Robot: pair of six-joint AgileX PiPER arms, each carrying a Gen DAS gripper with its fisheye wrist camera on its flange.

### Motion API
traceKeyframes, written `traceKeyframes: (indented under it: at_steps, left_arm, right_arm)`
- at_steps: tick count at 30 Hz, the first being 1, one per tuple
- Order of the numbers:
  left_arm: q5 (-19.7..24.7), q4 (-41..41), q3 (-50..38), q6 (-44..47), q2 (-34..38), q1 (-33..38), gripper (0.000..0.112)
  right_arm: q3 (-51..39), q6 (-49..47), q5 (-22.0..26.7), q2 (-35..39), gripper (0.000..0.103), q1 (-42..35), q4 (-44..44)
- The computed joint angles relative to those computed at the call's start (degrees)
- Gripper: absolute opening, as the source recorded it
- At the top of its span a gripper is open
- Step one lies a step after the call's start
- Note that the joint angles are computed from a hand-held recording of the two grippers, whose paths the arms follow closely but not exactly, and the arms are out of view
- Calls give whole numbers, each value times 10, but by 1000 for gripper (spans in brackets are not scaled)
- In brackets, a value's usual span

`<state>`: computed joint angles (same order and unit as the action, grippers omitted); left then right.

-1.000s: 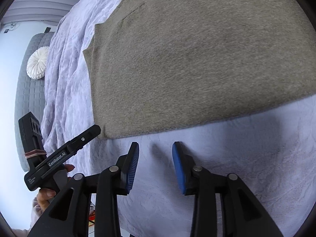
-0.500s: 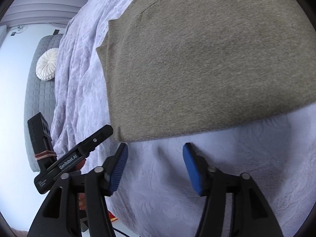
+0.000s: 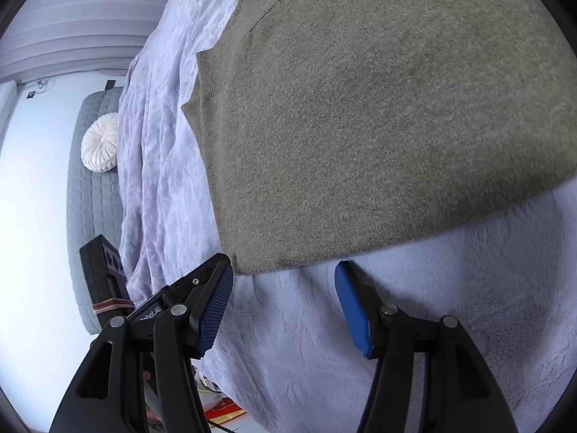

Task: Fold small clothes

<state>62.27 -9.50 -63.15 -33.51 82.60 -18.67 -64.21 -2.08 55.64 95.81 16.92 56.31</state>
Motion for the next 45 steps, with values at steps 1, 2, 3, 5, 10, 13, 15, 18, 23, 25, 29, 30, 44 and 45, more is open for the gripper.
traceKeyframes:
  at_steps: [1, 2, 3, 5, 10, 13, 15, 18, 23, 25, 29, 30, 44, 45]
  left_arm:
    - [-7, -9, 7, 7, -6, 8, 101]
    - [-12, -13, 11, 9, -11, 13, 101]
    - [-15, -15, 13, 11, -15, 18, 101]
    - [-15, -16, 10, 15, -17, 25, 101]
    - [-17, -32, -10, 42, -20, 48, 101]
    - [-27, -56, -7, 68, -24, 75, 101]
    - [-37, -85, -1, 98, -29, 99, 101]
    - [-51, -121, 1, 127, -26, 121, 101]
    - [-82, -224, 1, 207, 2, 158, 101]
    - [-84, -286, -1, 257, 23, 181, 101]
    - [-64, -418, -18, 362, 82, 217, 101]
    - [-55, -454, -26, 390, 102, 224, 101]
    - [-26, -282, -286, 239, 282, 77, 64]
    - [-27, -275, -287, 234, 281, 75, 64]
  right_arm:
    - [4, -2, -3, 0, 63, 0, 6]
    - [8, -7, -4, 0, 63, -1, 13]
    - [16, -16, -4, 0, 63, -5, 21]
    - [27, -26, -11, -3, 63, -5, 34]
    - [38, -43, -32, 3, 63, 2, 63]
    - [64, -67, -61, 5, 63, 1, 128]
    - [81, -87, -77, 10, 63, 3, 182]
    - [89, -131, -95, 28, 65, 13, 261]
    - [54, -181, -81, 79, 60, 29, 336]
    - [30, -154, -65, 98, 7, 25, 320]
    - [0, -181, -24, 86, 8, 1, 313]
    - [-10, -182, -15, 79, 8, -6, 301]
    - [-145, -38, 123, 82, 13, 8, -22]
    - [-152, -35, 136, 73, 13, 2, -47]
